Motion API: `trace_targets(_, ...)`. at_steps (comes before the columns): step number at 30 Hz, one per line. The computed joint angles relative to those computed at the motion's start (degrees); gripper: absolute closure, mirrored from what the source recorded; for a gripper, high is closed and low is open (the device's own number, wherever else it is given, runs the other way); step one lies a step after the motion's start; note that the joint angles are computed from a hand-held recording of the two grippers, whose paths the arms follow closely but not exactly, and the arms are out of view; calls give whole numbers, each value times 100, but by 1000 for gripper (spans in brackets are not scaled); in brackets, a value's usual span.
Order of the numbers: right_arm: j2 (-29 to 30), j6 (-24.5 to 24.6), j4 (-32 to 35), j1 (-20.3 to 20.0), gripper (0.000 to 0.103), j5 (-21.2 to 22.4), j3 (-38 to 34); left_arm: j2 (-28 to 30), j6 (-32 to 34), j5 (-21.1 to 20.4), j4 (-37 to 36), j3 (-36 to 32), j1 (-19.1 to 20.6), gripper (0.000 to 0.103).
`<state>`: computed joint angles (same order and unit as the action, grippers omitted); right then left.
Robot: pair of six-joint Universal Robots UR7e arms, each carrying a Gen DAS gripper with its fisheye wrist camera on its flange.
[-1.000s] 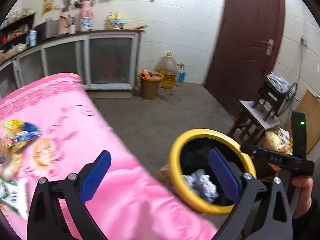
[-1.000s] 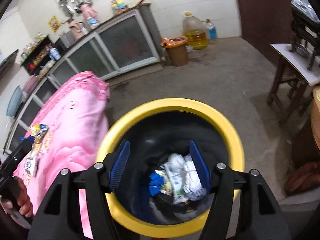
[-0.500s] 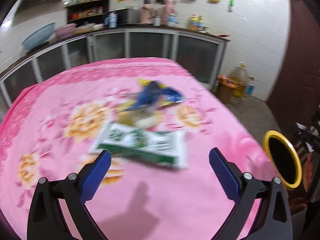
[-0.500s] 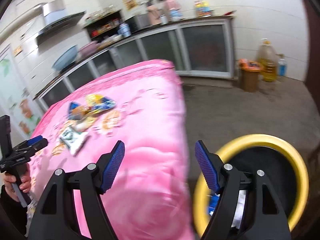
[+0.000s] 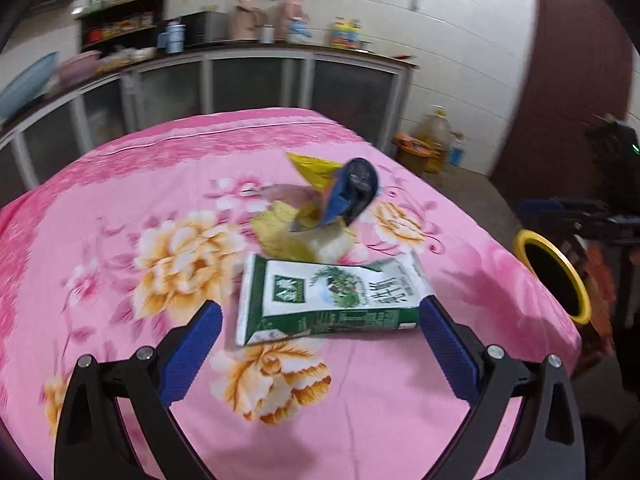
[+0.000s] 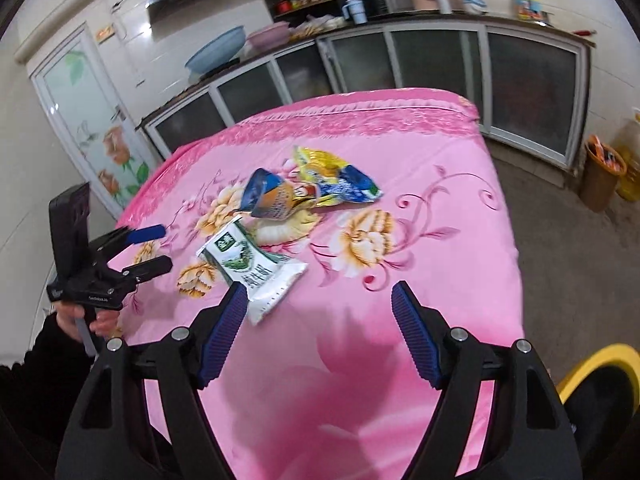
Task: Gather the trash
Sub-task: 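Move both open tools back over the remaining trash on the table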
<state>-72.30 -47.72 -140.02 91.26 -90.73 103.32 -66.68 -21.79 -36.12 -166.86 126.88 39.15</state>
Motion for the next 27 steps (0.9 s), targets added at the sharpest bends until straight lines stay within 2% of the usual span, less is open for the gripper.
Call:
trace_targets(7,261,25,46,160,32,-135,-106,20,435,-467,-113,-92,333,8)
trace_targets(10,351,20,66,185,32,-178,-142,135,528,-327,-197,-74,318,8)
trace_targets(14,442,51,74,204,32,-215,-201,165,393,-411,-312,2,267,8)
trace_targets(17,477,16,1,214,32,-243,-224,228,319,-243,-331,73,108,8)
trace_targets(21,494,50,95,178,32,-206,-305,364,973,83,-339,150,-185,8)
trace_targets(23,489,36,149,161,32,-198,-324,487,1305,444,-220,122,-318,8)
trace_targets(25,456,48,208,125,31,-136,-325,622,2002,763,-254,91,-437,8)
trace_targets(27,434,24,239,100,30,-90,-327,568,2323,678,133,-18,-433,8)
